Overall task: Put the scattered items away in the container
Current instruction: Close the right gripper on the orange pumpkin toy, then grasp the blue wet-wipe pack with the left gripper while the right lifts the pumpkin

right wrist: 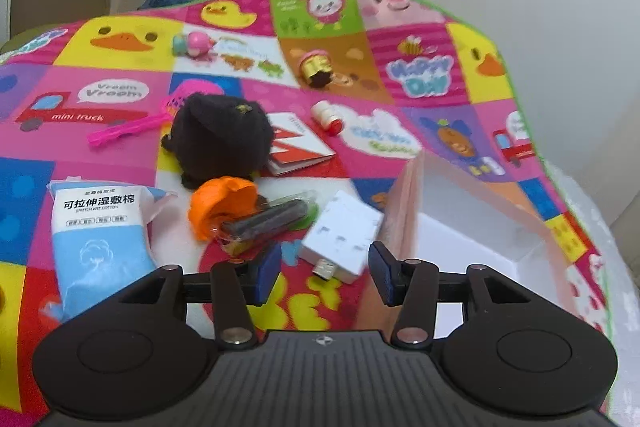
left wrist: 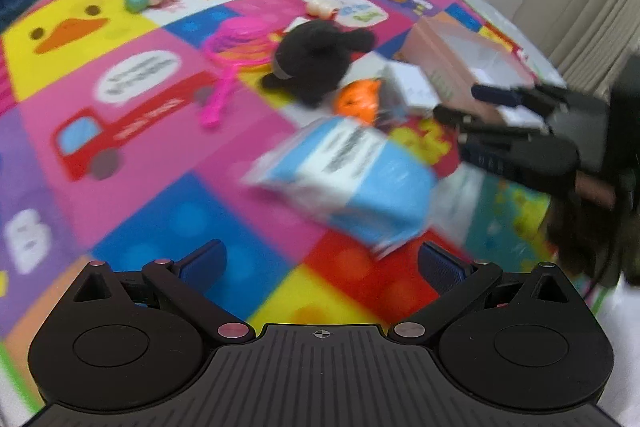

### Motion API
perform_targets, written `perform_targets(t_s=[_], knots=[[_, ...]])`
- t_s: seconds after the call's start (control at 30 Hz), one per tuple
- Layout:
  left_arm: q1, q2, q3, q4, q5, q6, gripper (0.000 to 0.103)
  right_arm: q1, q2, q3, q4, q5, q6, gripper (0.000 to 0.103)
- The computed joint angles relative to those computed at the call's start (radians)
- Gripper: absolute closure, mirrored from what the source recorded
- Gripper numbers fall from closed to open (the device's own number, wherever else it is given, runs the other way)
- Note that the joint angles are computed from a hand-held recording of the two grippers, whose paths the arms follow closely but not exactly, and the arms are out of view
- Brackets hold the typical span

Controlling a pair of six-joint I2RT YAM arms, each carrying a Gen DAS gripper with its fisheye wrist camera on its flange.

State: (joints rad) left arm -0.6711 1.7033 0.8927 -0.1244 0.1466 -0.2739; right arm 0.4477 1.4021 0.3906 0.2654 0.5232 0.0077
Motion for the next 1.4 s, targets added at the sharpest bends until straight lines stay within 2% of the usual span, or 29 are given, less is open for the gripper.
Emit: perform_targets(t_s=[0.1,0.17,0.23,0.27,0.3,0.4,0.57,0.7,0.83,0.93,0.97,1.0,1.1,1.2,1.3,1.4], knots=[[-0.062,0.084,0.109,-0.021,-0.040,-0.087,0.000,-0.018,-0.108,-0.053,-0.030,0.001,0.086,0.052],[-0.104,0.145,0.183,-0.048,-0.112,-0.097,0.000,-0.021,-0.201,-0.089,-0.067,0.007,0.146,0.051],[-0.137,0.203,0.240,-0.066,-0.205,-0.075,0.000,-0.021,-0.295,-0.116,-0.112,-0.019,0.183,0.049],[-0.145,0.228,0.256,-0.063,-0.239,-0.052,0.000,-0.011,-0.319,-0.125,-0.122,-0.014,0.182,0.045],[-0.150,0.247,0.264,-0.058,-0.262,-0.028,0.000,0.003,-0.332,-0.133,-0.122,-0.005,0.175,0.040],[-0.143,0.270,0.258,-0.042,-0.278,0.048,0.000,0.038,-0.320,-0.139,-0.098,0.023,0.174,0.037],[-0.094,0.195,0.145,0.030,-0.383,0.147,0.000,0.056,-0.183,-0.094,-0.009,-0.006,0.208,0.037],[-0.009,0.139,0.098,-0.008,-0.374,0.132,0.000,0.052,0.013,0.012,0.066,-0.079,0.263,0.039],[0.086,0.046,0.008,0.000,-0.277,0.109,0.000,0.062,0.258,0.180,0.113,-0.074,0.205,0.038],[0.158,-0.041,-0.087,0.071,-0.158,0.088,0.000,0.053,0.382,0.285,0.066,-0.081,0.188,0.038],[0.171,-0.064,-0.107,0.088,-0.134,0.085,0.000,0.051,0.405,0.297,0.062,-0.087,0.186,0.042],[0.175,-0.080,-0.123,0.106,-0.125,0.088,0.000,0.054,0.417,0.296,0.071,-0.086,0.178,0.057],[0.151,-0.108,-0.176,0.220,-0.131,0.165,0.000,0.069,0.402,0.261,0.107,-0.073,0.142,0.071],[0.076,-0.087,-0.192,0.324,-0.202,0.280,0.000,0.084,0.301,0.185,0.110,-0.074,0.142,0.085],[0.007,-0.024,-0.132,0.332,-0.236,0.388,0.000,0.112,0.134,0.083,0.065,-0.079,0.154,0.086],[-0.040,0.066,-0.058,0.338,-0.259,0.427,0.000,0.152,-0.048,0.000,-0.052,-0.094,0.204,0.086]])
